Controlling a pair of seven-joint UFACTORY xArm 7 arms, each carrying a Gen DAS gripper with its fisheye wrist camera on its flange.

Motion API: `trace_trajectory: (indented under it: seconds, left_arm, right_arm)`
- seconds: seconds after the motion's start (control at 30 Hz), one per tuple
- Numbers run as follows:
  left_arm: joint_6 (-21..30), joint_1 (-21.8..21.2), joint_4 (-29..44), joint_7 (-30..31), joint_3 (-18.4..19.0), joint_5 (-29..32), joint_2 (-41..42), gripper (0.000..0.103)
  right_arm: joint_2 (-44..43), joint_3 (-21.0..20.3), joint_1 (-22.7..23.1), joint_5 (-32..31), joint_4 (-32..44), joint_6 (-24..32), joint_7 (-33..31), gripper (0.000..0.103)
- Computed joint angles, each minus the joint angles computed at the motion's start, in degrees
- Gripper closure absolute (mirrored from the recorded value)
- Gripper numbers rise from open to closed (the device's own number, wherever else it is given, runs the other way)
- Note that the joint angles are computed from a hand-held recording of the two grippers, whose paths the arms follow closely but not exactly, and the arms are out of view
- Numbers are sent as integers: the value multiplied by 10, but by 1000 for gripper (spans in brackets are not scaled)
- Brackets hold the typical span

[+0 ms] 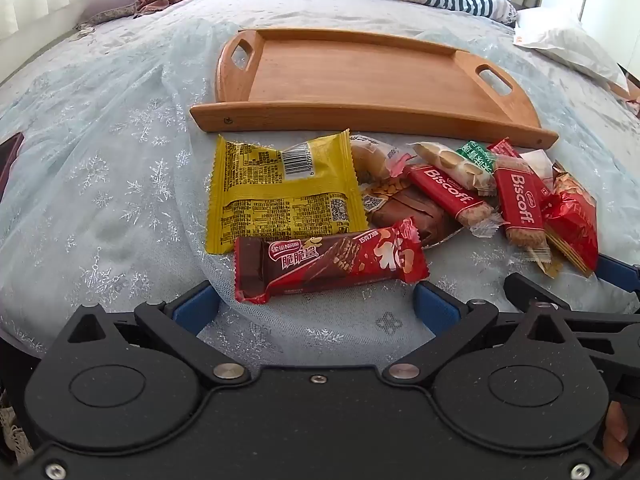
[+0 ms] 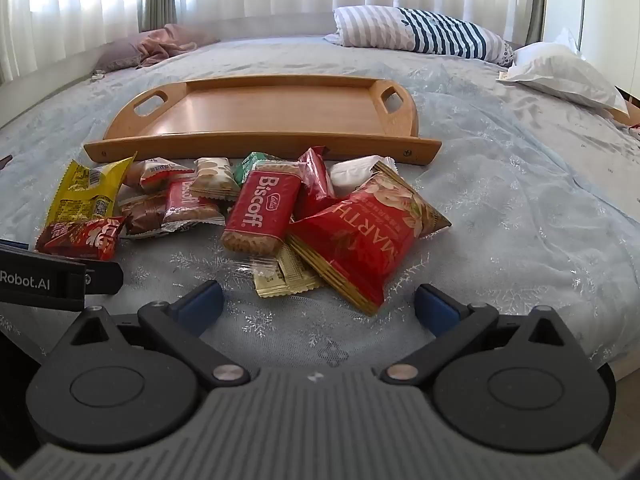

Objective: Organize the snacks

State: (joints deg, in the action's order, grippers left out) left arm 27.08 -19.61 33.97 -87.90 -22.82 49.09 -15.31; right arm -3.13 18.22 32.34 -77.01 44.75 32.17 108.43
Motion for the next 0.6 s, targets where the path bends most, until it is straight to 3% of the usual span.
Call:
trace_trajectory:
  seconds: [0.17,0.6]
  left_arm:
    - [0,6,-11,-37,-10,37,-11,0]
    - [-3,8,-11,-25,-4,35,-7,0]
  right_arm:
    - [0,0,1,0,0,2,-1,0]
    - [4,0,1,-5,2,3,1,0]
